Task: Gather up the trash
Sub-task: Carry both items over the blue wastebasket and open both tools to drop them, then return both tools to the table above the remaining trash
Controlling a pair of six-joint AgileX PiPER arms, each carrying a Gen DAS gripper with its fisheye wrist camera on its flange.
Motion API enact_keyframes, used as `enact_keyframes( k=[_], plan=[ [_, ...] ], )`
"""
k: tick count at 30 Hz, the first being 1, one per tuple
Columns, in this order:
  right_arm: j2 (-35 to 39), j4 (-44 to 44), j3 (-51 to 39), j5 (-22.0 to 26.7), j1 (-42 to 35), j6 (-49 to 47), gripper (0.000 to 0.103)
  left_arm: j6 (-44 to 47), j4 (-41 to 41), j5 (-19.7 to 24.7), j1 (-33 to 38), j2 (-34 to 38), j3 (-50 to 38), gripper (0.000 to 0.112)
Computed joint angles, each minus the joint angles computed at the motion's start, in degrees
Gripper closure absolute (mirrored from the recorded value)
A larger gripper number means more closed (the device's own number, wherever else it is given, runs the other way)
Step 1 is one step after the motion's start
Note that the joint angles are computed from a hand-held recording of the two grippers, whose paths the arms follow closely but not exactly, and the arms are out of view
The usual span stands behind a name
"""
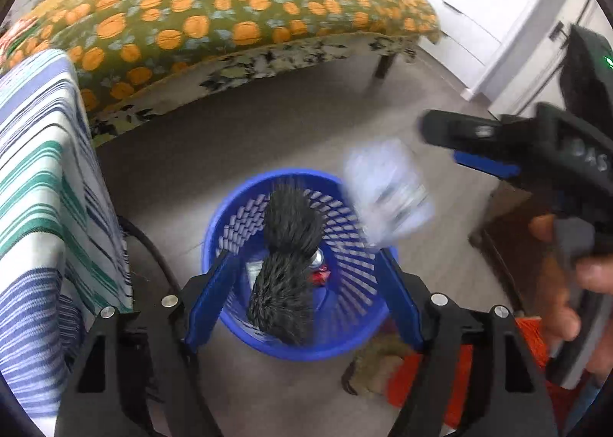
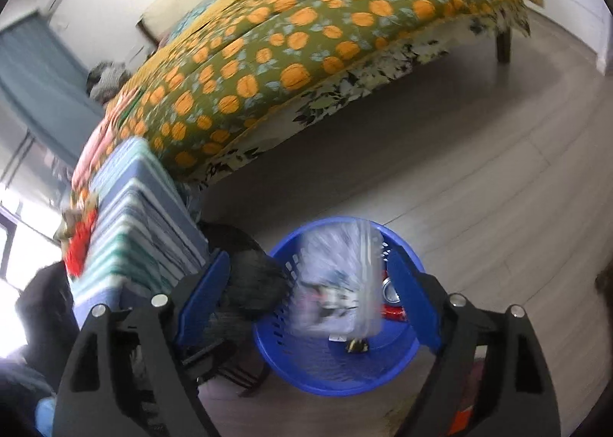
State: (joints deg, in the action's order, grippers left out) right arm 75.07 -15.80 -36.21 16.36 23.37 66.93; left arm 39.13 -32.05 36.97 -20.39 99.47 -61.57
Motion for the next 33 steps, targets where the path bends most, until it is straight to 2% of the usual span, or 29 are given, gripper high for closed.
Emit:
enact_keyframes(
  k=[3, 5, 7, 9, 12, 14, 16, 17, 20, 24, 26, 29, 31, 33],
  plan=[
    [-2.23, -8.14, 0.11, 1.95, 1.05, 8.49, 0.020, 1.79, -2.53, 1.78, 2.08, -2.10, 0.45, 0.035],
    [-3.07, -14.55, -0.44, 4.55, 3.11, 15.06, 0.020, 4.96, -4.81, 1.59, 3.83, -6.37, 2.80, 0.027],
    [-3.26, -23.28, -1.44, 9.39, 7.63, 24.47, 0.020, 7.38, -5.94, 1.72, 5.96, -11.80, 5.37, 0.020],
    [-2.28, -28.04, -2.80, 13.71, 11.84, 29.34, 0.013, 11.07, -8.49, 4.01, 10.10, -17.56, 7.69, 0.017],
    [0.75, -32.50, -6.31, 20.97, 18.95, 33.50, 0.005, 18.67, -13.85, 9.50, 20.19, -24.52, 10.48, 0.015],
    [4.23, -34.48, -10.49, 27.74, 24.57, 33.63, 0.005, 23.55, -15.96, 12.16, 28.31, -27.69, 12.06, 0.015],
    [7.21, -35.66, -13.96, 32.46, 28.62, 33.56, 0.005, 27.03, -15.38, 14.52, 35.05, -29.07, 12.40, 0.015],
    [9.92, -35.72, -17.39, 35.71, 31.47, 32.86, 0.005, 29.56, -14.70, 16.12, 38.88, -28.81, 12.01, 0.015],
    [16.19, -35.00, -25.29, 39.37, 36.19, 30.57, 0.005, 37.33, -13.96, 17.62, 48.61, -26.89, 11.46, 0.015],
    [27.37, -31.63, -40.57, 38.44, 40.38, 22.19, 0.005, 42.74, -13.73, 17.53, 58.01, -20.58, 7.25, 0.015],
    [34.24, -27.46, -51.20, 38.52, 41.19, 14.87, 0.005, 41.66, -12.96, 17.86, 61.35, -16.01, 2.57, 0.015],
    [44.12, -21.55, -68.38, 42.66, 41.32, 4.62, 0.005, 39.33, -11.56, 16.62, 64.72, -10.49, -3.72, 0.015],
    [50.43, -17.72, -79.84, 43.60, 40.73, -2.54, 0.005, 37.30, -9.78, 14.23, 65.69, -7.14, -7.28, 0.015],
    [56.48, -14.74, -91.30, 46.75, 40.12, -7.43, 0.005, 34.31, -6.95, 11.32, 66.30, -4.24, -10.39, 0.015]
  ],
)
